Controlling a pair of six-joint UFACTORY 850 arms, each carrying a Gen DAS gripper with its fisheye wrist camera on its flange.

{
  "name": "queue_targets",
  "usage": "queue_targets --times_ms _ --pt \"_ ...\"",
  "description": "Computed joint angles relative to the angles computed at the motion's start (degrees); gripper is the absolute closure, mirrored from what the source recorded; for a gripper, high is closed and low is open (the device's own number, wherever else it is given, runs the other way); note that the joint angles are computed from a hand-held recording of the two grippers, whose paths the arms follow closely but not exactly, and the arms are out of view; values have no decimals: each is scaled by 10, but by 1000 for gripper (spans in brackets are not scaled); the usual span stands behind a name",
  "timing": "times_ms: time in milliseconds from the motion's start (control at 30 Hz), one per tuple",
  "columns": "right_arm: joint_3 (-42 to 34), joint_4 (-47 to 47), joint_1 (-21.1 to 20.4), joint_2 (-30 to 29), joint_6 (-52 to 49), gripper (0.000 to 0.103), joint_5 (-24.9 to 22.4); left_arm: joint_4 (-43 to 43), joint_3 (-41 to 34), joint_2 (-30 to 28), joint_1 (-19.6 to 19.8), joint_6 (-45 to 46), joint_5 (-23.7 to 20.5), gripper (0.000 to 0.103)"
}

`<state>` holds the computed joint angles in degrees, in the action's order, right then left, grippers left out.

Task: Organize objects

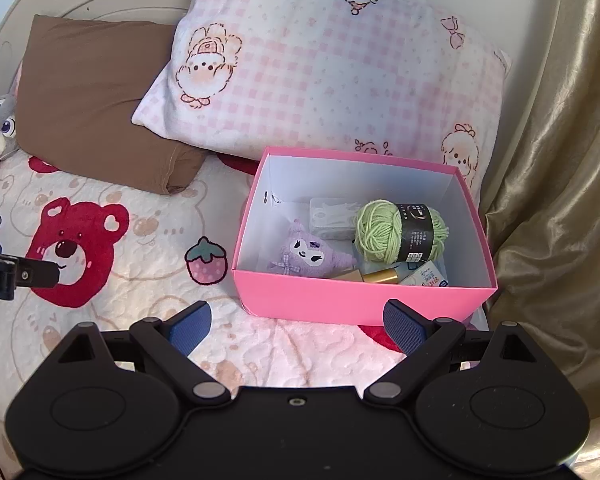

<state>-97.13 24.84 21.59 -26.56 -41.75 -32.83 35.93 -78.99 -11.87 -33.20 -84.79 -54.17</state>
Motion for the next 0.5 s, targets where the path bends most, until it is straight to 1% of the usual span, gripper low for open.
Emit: queue_targets --times_ms 167,300,400,500 --pt "1 -1 2 2 5 8 2 -23 -26 -20 3 22 -50 0" --pt "5 14 3 4 -25 8 -1 -29 -22 -19 4 28 -49 0" --pt "7 15 5 6 -29 8 1 -33 -18 -16 5 26 -45 0" --pt "4 3 8 6 -12 8 -5 -34 -16 -14 4 23 -46 0"
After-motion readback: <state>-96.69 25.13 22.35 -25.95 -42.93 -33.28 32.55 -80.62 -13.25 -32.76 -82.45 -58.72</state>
